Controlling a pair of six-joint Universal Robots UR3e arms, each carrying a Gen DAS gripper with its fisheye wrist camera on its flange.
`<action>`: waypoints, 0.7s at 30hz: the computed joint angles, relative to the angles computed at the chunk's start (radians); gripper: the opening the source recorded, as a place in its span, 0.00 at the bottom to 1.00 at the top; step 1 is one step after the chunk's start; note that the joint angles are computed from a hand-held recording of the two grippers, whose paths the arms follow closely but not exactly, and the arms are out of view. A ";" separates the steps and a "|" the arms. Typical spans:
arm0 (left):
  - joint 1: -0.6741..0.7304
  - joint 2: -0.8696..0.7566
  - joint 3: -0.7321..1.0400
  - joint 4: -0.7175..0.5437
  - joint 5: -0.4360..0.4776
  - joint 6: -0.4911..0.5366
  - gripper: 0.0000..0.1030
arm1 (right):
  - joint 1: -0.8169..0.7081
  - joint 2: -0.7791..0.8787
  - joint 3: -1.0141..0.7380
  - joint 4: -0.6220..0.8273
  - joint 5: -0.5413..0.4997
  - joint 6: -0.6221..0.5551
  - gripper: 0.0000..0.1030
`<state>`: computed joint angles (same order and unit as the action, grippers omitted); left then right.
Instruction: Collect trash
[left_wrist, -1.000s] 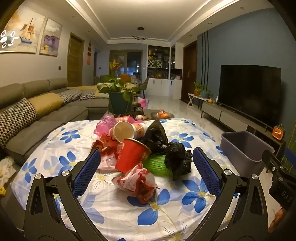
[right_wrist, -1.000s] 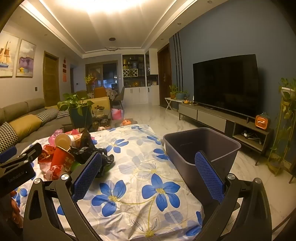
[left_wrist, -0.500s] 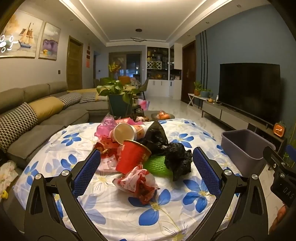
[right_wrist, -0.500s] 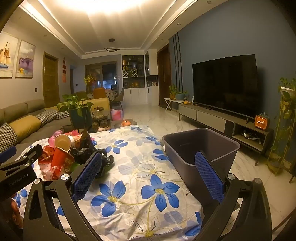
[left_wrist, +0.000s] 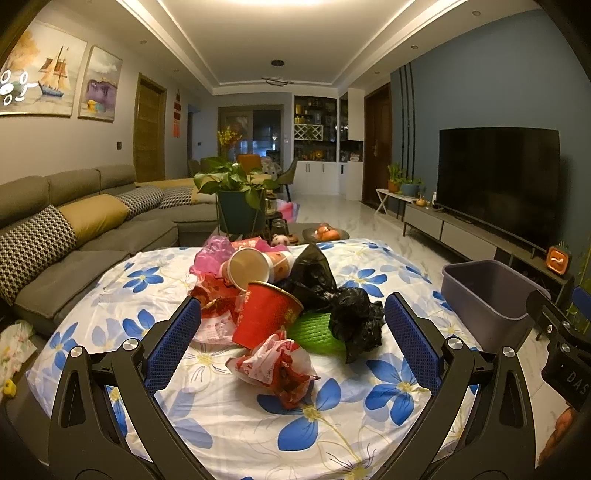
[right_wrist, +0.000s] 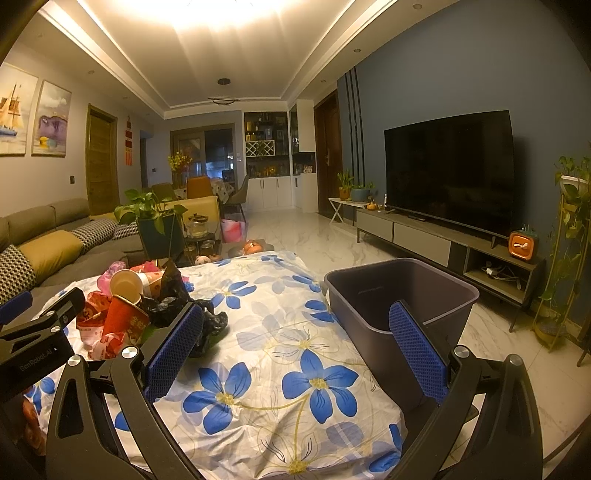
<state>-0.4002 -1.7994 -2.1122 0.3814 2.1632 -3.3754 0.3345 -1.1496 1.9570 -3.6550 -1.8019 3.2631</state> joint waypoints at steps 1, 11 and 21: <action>-0.014 -0.028 0.030 -0.008 0.016 0.001 0.95 | 0.000 0.002 -0.002 0.001 0.000 -0.001 0.95; -0.023 -0.024 0.042 -0.027 0.020 -0.001 0.95 | 0.002 0.008 0.001 -0.012 -0.004 -0.001 0.95; -0.021 -0.029 0.047 -0.024 0.017 -0.002 0.95 | -0.001 -0.003 -0.006 0.004 -0.001 -0.002 0.95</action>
<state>-0.4212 -1.8287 -2.0654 0.3573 2.1802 -3.3770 0.3334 -1.1530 1.9509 -3.6510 -1.8031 3.2612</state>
